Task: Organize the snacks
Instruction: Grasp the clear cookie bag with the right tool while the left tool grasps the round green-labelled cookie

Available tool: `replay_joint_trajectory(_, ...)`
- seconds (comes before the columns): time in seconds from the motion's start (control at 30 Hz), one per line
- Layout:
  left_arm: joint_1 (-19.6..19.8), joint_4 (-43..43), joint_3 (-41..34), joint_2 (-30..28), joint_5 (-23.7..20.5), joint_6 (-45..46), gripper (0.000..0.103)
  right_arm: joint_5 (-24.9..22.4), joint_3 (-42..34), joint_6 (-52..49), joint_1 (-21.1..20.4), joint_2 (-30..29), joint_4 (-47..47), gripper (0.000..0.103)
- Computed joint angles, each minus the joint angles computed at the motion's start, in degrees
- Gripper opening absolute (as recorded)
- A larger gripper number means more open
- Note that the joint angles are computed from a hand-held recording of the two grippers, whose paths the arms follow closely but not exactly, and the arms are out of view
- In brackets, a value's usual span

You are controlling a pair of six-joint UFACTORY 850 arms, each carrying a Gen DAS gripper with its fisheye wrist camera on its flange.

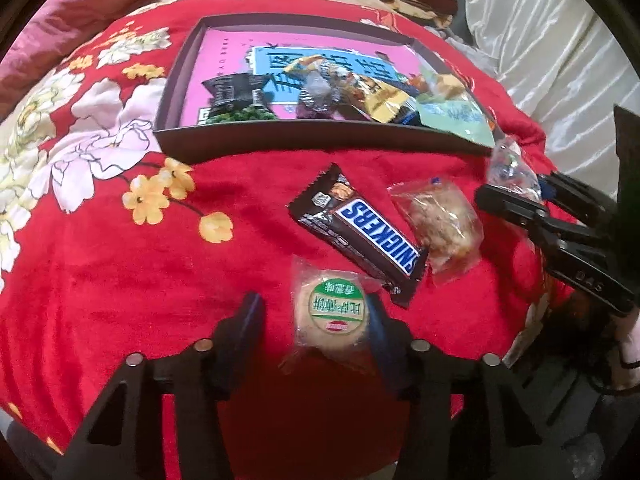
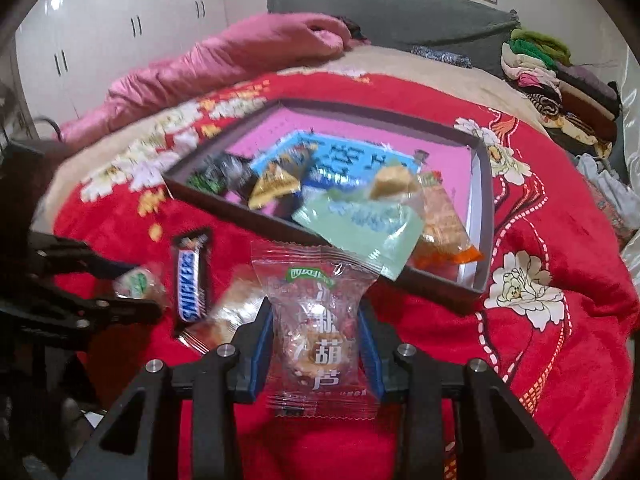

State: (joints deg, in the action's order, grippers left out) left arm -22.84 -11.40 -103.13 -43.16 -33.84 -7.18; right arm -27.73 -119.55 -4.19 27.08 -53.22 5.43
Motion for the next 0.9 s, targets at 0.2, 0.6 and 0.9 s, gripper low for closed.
replay_joint_trajectory(0.2, 0.5, -1.5, 1.2, 1.0, 1.0, 1.2, 0.035, 3.6, 2.7, -2.8, -0.5, 1.9, 5.3, 0.039)
replay_joint_trajectory(0.6, 1.1, -2.5, 2.3, 3.9, 4.6, 1.4, 0.035, 10.9, 7.0, -17.6, -1.3, 4.9, 23.7, 0.039)
replay_joint_trajectory(0.9, 1.3, -1.4, 1.7, 4.3, 5.8, 0.0, 0.035, 13.1, 7.7, -23.1, -1.0, 5.3, 29.2, 0.039)
